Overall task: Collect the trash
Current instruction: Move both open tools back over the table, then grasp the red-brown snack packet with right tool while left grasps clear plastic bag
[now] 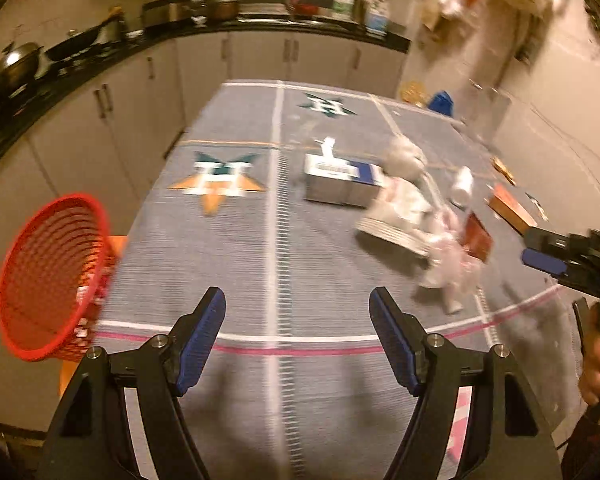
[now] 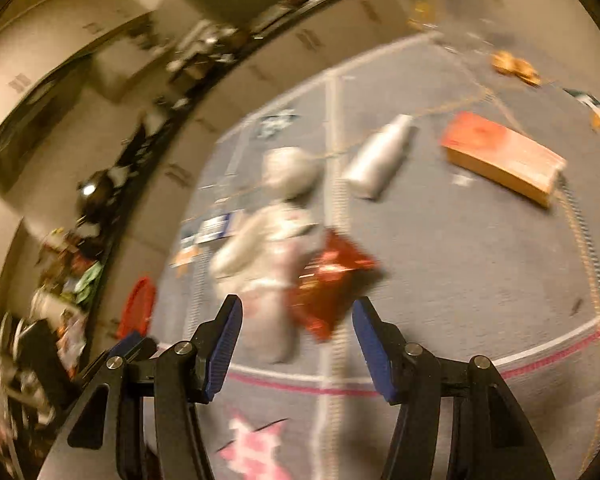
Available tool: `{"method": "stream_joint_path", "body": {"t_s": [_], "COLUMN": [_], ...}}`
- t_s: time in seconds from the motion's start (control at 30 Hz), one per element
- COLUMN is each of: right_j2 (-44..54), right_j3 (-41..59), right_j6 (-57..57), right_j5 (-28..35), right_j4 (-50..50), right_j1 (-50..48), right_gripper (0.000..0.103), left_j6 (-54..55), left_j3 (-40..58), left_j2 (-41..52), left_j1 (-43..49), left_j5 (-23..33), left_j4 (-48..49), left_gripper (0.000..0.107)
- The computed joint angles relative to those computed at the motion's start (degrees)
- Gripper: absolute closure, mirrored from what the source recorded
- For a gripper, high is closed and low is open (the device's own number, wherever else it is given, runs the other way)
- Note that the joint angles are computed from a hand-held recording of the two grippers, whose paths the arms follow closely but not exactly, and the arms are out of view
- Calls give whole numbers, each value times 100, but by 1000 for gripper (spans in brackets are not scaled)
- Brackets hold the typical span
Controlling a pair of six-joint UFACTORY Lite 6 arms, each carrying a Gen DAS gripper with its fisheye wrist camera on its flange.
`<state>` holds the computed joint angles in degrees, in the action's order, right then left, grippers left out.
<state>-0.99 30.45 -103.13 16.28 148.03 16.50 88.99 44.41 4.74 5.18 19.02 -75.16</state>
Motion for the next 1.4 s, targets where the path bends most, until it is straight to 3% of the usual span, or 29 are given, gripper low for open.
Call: {"method": "stream_joint_path", "body": {"t_s": [0.13, 0.3, 0.4, 0.47, 0.6, 0.73, 0.9, 1.13, 1.3, 1.37, 1.4], "right_j2": [810, 1842, 2284, 2425, 2616, 2626, 1458, 279, -120, -173, -209], "right_j3": [517, 1626, 2168, 2405, 2696, 2498, 1401, 284, -204, -306, -376], "right_j6": [690, 955, 1466, 2073, 2389, 1845, -383, -1111, -819, -860, -811], "right_j5": [152, -434, -622, -681, -628, 338, 15, 263, 533, 571, 617], "right_j4": [-757, -1165, -1855, -2665, -3320, -3111, -825, 247, -67, 24, -26], "right_j1": [-258, -120, -84, -3, 370, 480, 720, 591, 306, 317, 287], "right_gripper": [41, 43, 53, 66, 67, 68, 68, 68, 68, 68, 68], "left_j6": [-224, -290, -164, -80, -197, -267, -466, -419, 74, 627, 642], "left_j3": [26, 103, 161, 210, 378, 429, 591, 748, 712, 648, 651], "left_j2": [29, 136, 264, 356, 518, 547, 747, 1126, 1290, 1326, 1372], "left_j1": [-490, -591, -542, -445, -241, -179, -344, -978, -1571, -1708, -1743], "left_j5": [-188, -261, -303, -265, 36, 144, 234, -122, -767, -890, -893], "left_j4": [43, 123, 53, 23, 210, 285, 501, 354, -259, -852, -870], "left_gripper": [34, 34, 34, 34, 32, 29, 29, 28, 29, 44, 59]}}
